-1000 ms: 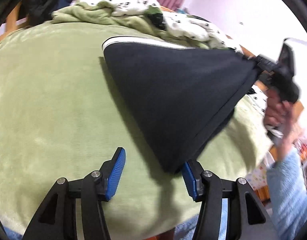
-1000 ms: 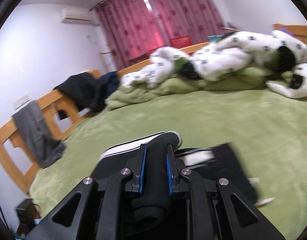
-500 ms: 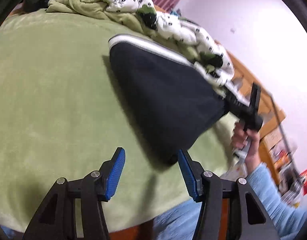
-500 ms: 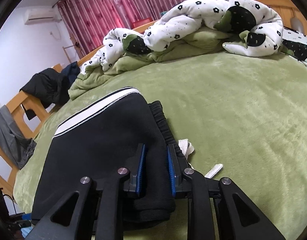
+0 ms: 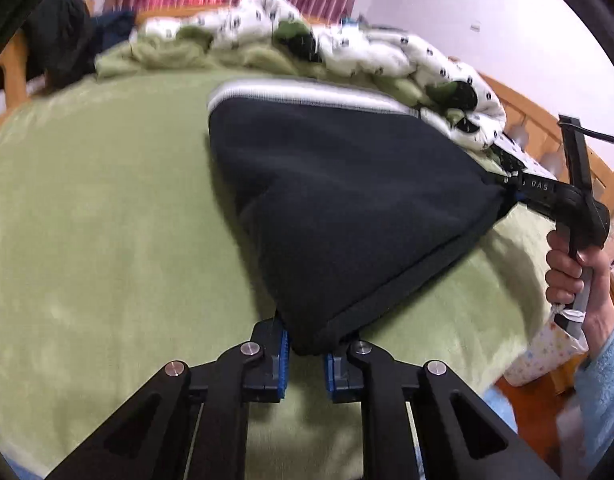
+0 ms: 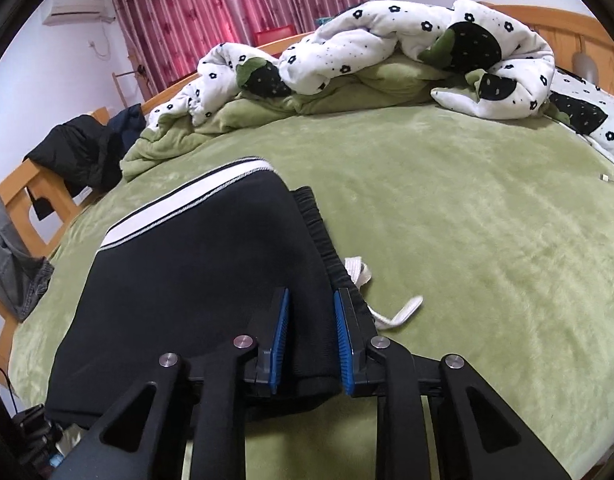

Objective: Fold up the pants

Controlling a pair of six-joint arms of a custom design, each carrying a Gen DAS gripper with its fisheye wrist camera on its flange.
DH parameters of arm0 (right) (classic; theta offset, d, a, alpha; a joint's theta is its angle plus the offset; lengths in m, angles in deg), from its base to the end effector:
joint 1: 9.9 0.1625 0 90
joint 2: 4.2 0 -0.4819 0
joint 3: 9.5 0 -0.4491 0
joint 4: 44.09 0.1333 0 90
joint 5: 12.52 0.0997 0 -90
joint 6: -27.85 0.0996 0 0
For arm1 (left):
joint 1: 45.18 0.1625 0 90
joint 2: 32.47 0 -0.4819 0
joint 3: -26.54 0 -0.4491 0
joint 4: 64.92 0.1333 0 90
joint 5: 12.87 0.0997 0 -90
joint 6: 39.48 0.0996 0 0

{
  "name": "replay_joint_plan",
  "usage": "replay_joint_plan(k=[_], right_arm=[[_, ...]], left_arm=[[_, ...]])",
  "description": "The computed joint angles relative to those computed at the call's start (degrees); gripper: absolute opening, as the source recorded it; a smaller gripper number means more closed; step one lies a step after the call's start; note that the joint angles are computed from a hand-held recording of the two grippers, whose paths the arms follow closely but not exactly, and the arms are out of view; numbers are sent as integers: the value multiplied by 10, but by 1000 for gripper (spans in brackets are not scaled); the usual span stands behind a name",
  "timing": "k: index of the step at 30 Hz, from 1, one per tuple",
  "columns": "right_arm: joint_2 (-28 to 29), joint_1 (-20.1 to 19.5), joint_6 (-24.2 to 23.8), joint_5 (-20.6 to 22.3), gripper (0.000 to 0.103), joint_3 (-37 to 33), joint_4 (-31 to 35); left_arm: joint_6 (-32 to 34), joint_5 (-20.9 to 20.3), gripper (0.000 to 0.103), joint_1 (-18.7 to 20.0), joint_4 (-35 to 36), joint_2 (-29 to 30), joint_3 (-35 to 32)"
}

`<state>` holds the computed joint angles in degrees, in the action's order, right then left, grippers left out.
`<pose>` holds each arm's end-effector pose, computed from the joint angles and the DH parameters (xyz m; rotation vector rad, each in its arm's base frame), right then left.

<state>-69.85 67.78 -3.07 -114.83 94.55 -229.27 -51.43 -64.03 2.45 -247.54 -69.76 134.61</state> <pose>-0.0370 -0.6948 0.3527 0.2464 -2.3581 1.0952 -0.2952 -0.6141 -0.0045 0.5068 2.5320 -0.8568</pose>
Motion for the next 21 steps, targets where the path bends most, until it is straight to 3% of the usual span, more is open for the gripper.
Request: replay_joint_plan(k=[3,5,7,9,14,18,21], right_arm=[[-2,8,-39,-20,25,-2,11],[-11,8,-49,-6,28,-6,25],[-14,10,-50,10,51,-15,28],[-4,16,-50,16,64,-41,45],[63,31,-36,-6,68,-163,166],[121,29,-9,-53,68,-264,313],[126,11,10,-8,69,-293,393]], left_arm=[[-10,-59,19,14,13,-27,25],[-21,-86,28,17,19,-49,39],[-32,-81,48,15,-4,-59,50],[-31,-76,52,18,-25,-68,51],[-31,-70,55,47,28,-53,-35],[-32,-132,55,87,87,-10,-132],[-40,-145,56,109,156,30,-202]])
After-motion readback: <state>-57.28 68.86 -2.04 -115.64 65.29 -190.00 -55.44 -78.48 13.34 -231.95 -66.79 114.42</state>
